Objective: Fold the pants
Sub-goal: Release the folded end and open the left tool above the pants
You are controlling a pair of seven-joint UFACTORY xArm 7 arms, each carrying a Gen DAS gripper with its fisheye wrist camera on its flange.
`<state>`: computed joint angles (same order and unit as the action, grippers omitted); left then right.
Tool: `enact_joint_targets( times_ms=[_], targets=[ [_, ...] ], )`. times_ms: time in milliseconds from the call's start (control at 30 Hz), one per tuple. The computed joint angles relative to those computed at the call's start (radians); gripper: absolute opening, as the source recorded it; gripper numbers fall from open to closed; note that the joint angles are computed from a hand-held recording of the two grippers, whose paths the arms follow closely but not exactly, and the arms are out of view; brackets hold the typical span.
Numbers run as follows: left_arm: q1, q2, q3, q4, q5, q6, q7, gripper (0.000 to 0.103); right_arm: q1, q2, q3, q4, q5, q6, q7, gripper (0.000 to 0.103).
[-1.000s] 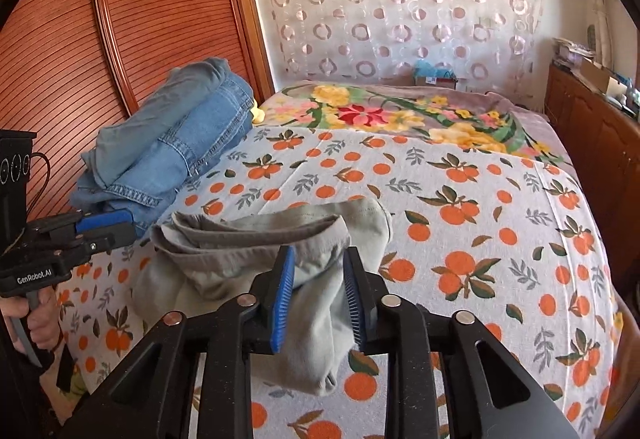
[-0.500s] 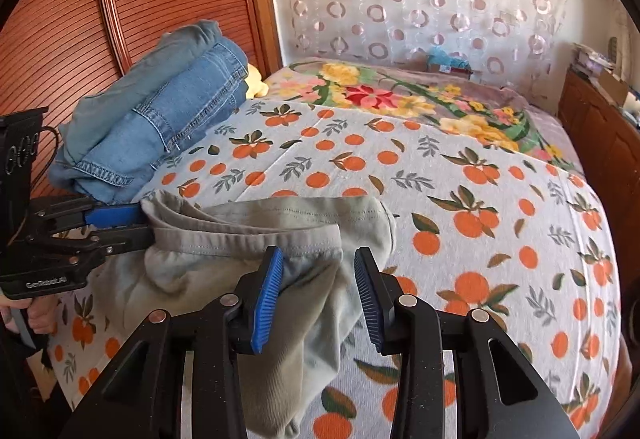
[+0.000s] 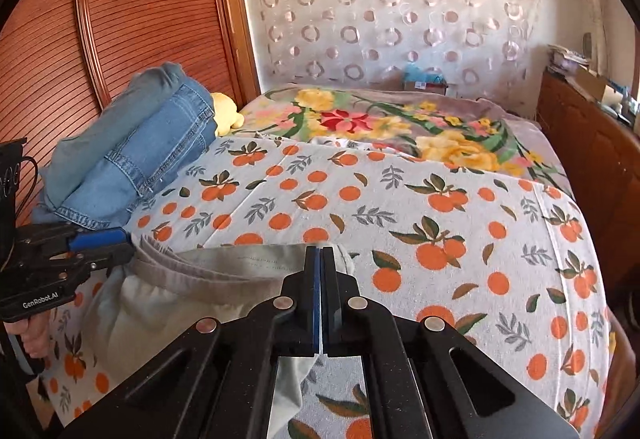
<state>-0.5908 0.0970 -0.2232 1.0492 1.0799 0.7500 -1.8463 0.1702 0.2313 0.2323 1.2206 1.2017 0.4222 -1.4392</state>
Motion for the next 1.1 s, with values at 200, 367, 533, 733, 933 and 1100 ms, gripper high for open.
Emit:
enact_joint_targets(
  times_ms=[200,367,533,733,933,1100],
  targets=[
    [-0.009,-0.021,-0.015,-0.034,0.01,-0.019,-0.052,0.041,-0.008,-0.002,-0.013,-0.003,-0.073,0.081,0.035,0.03],
    [-0.026,-0.032,-0.034,-0.065,0.018,-0.013,-0.103,0.049,-0.005,0.028,-0.021,0.032,-0.168,0.144,0.105,0.043],
    [-0.046,-0.035,-0.053,-0.08,-0.008,0.007,-0.105,0.049,-0.012,0.045,-0.003,0.034,-0.218,0.133,0.121,0.043],
    [-0.065,-0.023,-0.058,-0.082,-0.025,0.014,-0.105,0.049,-0.038,0.035,0.013,0.036,-0.2,0.167,0.067,0.011],
    [-0.071,-0.025,-0.056,-0.094,-0.028,0.008,-0.121,0.049,-0.001,-0.005,0.03,-0.004,0.036,-0.012,-0.103,0.009],
    [-0.079,-0.027,-0.06,-0.097,-0.029,0.011,-0.133,0.049,0.041,-0.005,0.012,-0.028,-0.072,-0.063,-0.014,0.016]
  ],
)
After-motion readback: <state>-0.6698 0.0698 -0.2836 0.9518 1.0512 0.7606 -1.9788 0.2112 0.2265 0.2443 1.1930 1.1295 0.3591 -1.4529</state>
